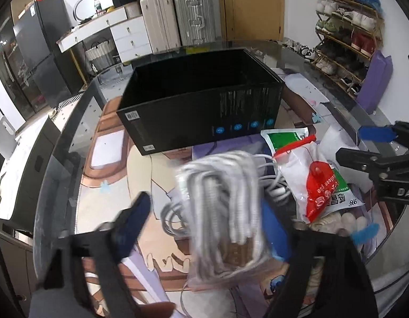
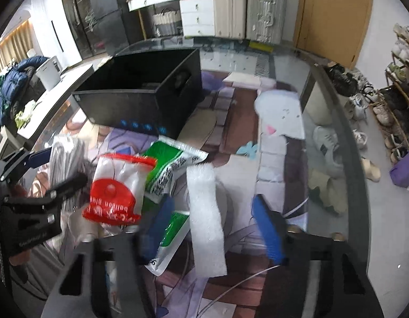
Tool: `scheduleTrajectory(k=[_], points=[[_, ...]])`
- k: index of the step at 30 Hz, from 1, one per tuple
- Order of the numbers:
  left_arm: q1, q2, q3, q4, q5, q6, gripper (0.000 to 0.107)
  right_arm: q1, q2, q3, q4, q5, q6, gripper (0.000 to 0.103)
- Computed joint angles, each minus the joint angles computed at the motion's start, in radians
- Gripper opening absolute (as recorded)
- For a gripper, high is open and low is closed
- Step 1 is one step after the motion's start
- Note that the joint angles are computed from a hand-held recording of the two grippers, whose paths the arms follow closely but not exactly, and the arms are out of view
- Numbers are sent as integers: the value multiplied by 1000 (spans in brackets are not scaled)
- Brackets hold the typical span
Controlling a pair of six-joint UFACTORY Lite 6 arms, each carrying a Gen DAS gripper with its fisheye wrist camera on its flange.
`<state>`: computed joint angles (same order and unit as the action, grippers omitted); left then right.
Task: Organize soft objects
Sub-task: 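Grasp the clear bag of white rope with left gripper while right grasps white foam strip, then lower rope bag and foam strip into the black box and open both grippers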
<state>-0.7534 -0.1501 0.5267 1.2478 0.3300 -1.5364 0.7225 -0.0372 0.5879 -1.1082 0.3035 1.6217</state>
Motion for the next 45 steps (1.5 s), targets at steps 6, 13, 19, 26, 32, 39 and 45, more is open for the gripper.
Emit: scheduleTrajectory(k=[6, 13, 19, 26, 32, 39, 45], points=[[-23, -26, -15, -21, 26, 26, 44, -1, -16, -6, 50, -36, -44, 23], [40, -168, -51, -186, 16, 226, 43, 75, -112, -22, 20, 29, 21, 22], [99, -304, -56, -395, 31, 472, 43, 182, -156, 13, -36, 122, 110, 22], [128, -363, -12, -445, 46, 584, 43, 275, -110, 127, -160, 204, 219, 22], [271, -287, 108, -679, -34, 889, 43, 265, 9, 295, -236, 249, 244, 22], [411, -145, 223, -931, -174, 1191, 43, 232, 140, 469, -269, 299, 215, 22], [467, -22, 305, -1212, -241, 1471, 43, 147, 242, 584, -324, 227, 254, 22]])
